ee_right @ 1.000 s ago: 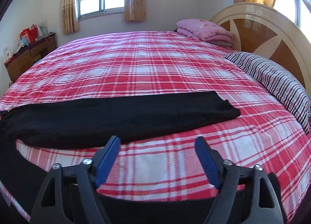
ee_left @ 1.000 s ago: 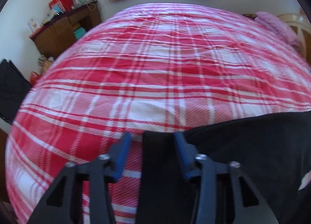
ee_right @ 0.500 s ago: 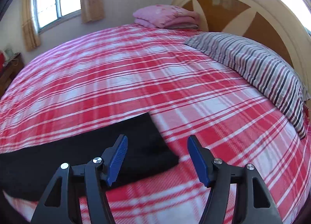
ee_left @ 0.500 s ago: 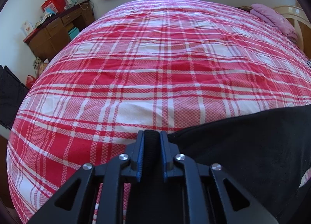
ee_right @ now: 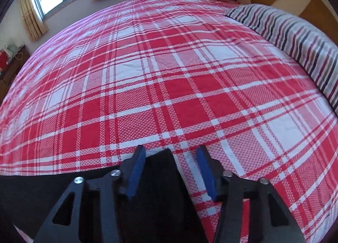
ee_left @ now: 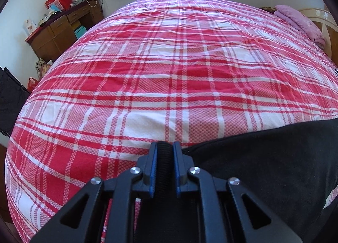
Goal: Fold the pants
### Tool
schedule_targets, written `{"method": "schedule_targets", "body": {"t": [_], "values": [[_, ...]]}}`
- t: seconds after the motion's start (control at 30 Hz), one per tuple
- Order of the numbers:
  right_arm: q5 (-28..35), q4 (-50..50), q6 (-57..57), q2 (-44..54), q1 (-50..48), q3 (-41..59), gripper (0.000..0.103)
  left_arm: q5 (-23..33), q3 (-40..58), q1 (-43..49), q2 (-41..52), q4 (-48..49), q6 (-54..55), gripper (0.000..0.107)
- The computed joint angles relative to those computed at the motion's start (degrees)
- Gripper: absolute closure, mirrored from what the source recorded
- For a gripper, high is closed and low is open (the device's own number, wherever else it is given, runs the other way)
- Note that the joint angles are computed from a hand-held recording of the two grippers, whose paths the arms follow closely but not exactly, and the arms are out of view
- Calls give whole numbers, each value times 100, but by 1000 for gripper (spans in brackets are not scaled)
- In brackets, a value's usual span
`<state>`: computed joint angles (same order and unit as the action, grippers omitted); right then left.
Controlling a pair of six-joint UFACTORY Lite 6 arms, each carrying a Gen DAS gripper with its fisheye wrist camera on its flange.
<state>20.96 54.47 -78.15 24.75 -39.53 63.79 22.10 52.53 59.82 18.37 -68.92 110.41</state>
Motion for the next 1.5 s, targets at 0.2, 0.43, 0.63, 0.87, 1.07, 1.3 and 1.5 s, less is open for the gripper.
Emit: {"method": "schedule_targets", "body": {"t": [0.2,0.43,0.63,0.87,1.07,1.3,1.5], "values": [[134,141,-483,-560,30,-522,93,57,-190,39,-101,-709,988,96],[857,720,-1186,-2010,-440,-1332,94,1140,34,669,-205,-279,612,96],[2572,716,-1666,-3555,-1809,-1905,94,2080,17,1202,-563,-217,696,96],[5511,409,-2716,-4418,-4724,-2110,94,3435,106,2142,-664,-80,880,96],[6951,-225,-3864,-3781,-6847,-1884,94,4543,296,3192,-505,324,1071,96],[6861,-775,-4463,-2623,-7746,-1435,94,5436,694,4454,179,1112,1497,96],[6025,-1077,-5155,-2216,-8042,-1661,94,5460,906,5169,827,1789,2066,96]]}}
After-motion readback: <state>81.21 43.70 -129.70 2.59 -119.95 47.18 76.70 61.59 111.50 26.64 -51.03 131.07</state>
